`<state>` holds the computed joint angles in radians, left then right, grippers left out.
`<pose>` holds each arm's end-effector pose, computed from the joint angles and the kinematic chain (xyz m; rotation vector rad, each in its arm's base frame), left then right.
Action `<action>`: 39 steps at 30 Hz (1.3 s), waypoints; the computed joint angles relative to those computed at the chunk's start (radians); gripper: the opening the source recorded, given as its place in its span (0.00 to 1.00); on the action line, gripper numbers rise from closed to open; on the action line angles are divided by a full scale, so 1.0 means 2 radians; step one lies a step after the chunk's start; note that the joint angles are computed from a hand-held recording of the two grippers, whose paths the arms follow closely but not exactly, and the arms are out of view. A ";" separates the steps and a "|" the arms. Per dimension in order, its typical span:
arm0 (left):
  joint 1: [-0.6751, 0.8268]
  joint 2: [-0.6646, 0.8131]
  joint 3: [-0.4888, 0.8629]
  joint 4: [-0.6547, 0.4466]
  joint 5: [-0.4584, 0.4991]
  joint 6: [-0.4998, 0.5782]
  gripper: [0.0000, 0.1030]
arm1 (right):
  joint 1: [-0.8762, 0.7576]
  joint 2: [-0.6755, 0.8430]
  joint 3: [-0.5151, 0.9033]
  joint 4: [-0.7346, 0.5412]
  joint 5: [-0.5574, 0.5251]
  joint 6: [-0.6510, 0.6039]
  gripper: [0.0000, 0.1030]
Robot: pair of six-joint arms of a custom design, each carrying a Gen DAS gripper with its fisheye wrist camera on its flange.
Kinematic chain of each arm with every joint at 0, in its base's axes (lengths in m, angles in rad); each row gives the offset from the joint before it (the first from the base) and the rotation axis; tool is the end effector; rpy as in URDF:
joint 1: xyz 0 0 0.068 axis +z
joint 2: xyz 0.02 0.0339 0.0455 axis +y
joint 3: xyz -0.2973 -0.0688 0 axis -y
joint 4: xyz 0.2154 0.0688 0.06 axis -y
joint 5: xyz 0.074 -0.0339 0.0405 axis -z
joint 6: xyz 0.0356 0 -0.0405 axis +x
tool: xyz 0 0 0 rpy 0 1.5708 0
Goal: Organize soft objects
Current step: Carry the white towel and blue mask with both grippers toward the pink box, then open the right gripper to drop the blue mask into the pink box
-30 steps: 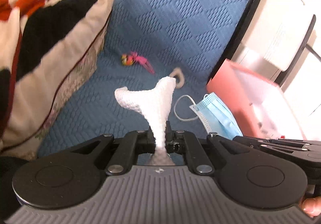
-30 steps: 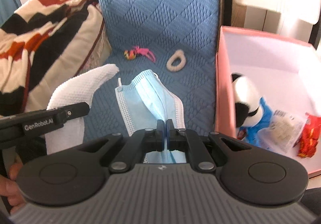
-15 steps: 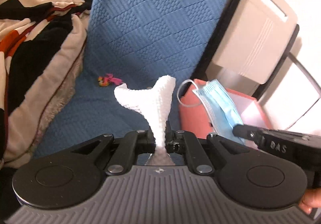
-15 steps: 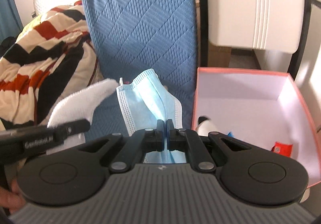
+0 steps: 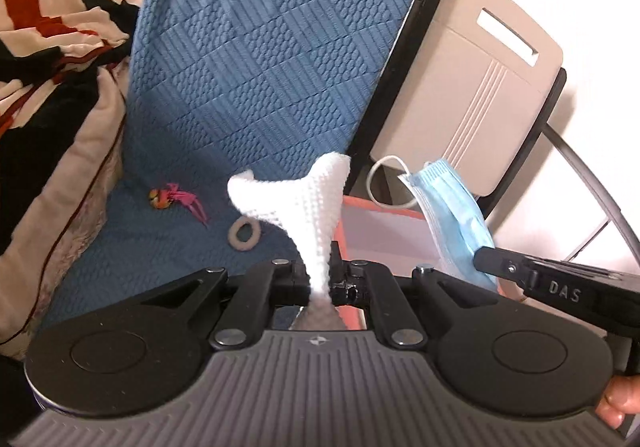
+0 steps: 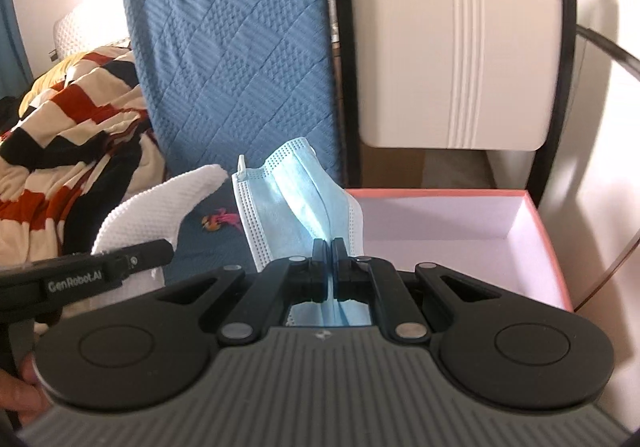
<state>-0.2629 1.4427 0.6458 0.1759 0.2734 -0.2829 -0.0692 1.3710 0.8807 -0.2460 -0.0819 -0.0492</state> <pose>0.2520 -0.0778 0.2332 0.1351 2.2266 -0.6031 0.2600 -0.0151 0.2829 -0.0188 2.3042 0.0338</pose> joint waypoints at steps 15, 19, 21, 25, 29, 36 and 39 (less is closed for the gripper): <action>-0.157 0.077 0.079 0.021 -0.096 -0.037 0.08 | -0.158 0.034 0.007 0.002 -0.073 -0.079 0.06; -0.192 0.116 0.097 0.028 -0.121 -0.050 0.08 | -0.204 0.066 0.005 0.008 -0.094 -0.111 0.06; -0.205 0.135 0.106 0.027 -0.129 -0.053 0.08 | -0.221 0.083 0.002 0.014 -0.101 -0.122 0.06; -0.233 0.186 0.133 0.023 -0.148 -0.053 0.08 | -0.252 0.132 -0.002 0.033 -0.111 -0.135 0.06; -0.248 0.231 0.162 0.015 -0.156 -0.057 0.08 | -0.266 0.179 -0.003 0.052 -0.107 -0.155 0.06; -0.251 0.293 0.213 -0.009 -0.153 -0.063 0.08 | -0.270 0.246 0.022 0.070 -0.099 -0.161 0.06; -0.253 0.311 0.230 -0.021 -0.159 -0.055 0.08 | -0.269 0.263 0.034 0.069 -0.100 -0.153 0.06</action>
<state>-0.7685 2.0641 1.1050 0.1345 -0.0438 -0.3925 -0.6075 1.8980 0.9486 -0.1087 -0.2818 -0.3553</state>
